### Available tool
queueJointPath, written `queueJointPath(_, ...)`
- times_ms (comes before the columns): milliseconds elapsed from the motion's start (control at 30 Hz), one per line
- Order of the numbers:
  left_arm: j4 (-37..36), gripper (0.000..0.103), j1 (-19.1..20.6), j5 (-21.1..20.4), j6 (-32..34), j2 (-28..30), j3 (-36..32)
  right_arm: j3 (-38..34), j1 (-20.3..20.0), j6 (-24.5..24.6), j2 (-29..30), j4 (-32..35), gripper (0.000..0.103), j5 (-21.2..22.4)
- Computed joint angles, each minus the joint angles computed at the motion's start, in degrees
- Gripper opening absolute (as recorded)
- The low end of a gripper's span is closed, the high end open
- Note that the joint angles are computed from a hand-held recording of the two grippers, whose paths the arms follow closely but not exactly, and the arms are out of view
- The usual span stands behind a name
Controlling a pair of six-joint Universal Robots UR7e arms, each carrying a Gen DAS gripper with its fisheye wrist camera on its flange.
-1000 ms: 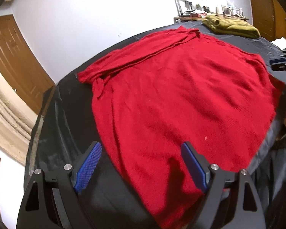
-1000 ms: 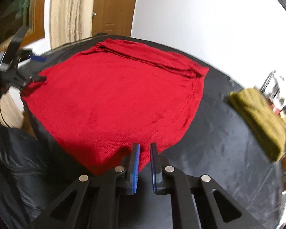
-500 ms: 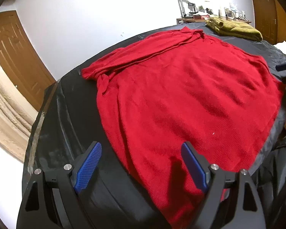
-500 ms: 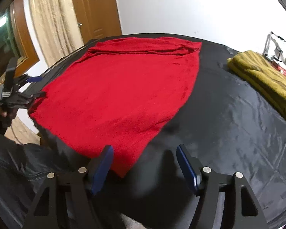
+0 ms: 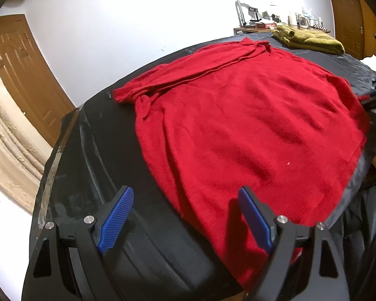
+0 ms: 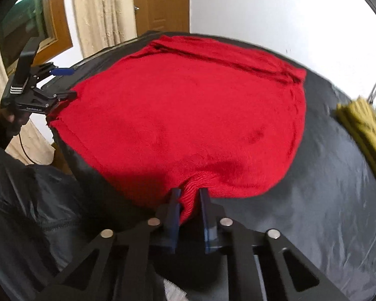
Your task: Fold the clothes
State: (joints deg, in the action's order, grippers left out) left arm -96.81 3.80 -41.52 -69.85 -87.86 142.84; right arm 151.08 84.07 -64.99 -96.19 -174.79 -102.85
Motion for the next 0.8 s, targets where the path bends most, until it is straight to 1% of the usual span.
queueJointPath(100, 2.4, 0.089, -1.9, 0.7, -0.7, -1.3, 0.8, -0.6, 1.9, -0.8, 1.3, -4.3, 0.011, 2.4)
queueJointPath(200, 4.1, 0.089, -4.6, 1.3, 0.2, -3.0, 2.0, -2.0, 3.4, -0.4, 2.9, -9.5, 0.01, 4.7)
queueJointPath(233, 4.2, 0.089, -5.3, 1.3, 1.0, -3.6, 2.3, -2.5, 4.0, -0.2, 3.8, -11.5, 0.008, 4.8)
queueJointPath(300, 3.7, 0.089, -7.2, 0.6, 3.8, -4.7, 3.1, -3.9, 5.1, 0.1, 6.1, -15.6, 0.008, 4.9)
queueJointPath(367, 2.1, 0.089, -8.8, -0.5, 7.3, -5.2, 3.9, -5.4, 5.7, 0.7, 7.9, -17.0, 0.008, 4.5)
queueJointPath(433, 0.0, 0.089, -10.2, -1.8, 10.5, -5.5, 4.7, -6.7, 6.2, 0.7, 9.1, -16.7, 0.008, 4.1)
queueJointPath(533, -3.2, 0.089, -11.4, -4.5, 15.1, -5.0, 5.6, -7.4, 5.0, -0.4, 7.4, -10.0, 0.009, 6.1)
queueJointPath(567, -3.8, 0.089, -11.8, -5.4, 16.5, -4.4, 5.6, -7.2, 5.1, -1.2, 7.7, -9.5, 0.009, 5.2)
queueJointPath(633, -5.0, 0.088, -12.4, -6.8, 19.0, -3.6, 5.7, -6.5, 5.4, -2.3, 8.9, -11.5, 0.009, 3.9)
queueJointPath(700, -5.7, 0.089, -13.2, -7.7, 20.8, -2.8, 6.0, -5.7, 5.0, -3.1, 9.0, -12.3, 0.011, 3.7)
queueJointPath(800, -6.0, 0.089, -13.5, -7.9, 21.6, -0.3, 6.0, -5.5, 4.4, -2.7, 8.8, -11.3, 0.012, 4.2)
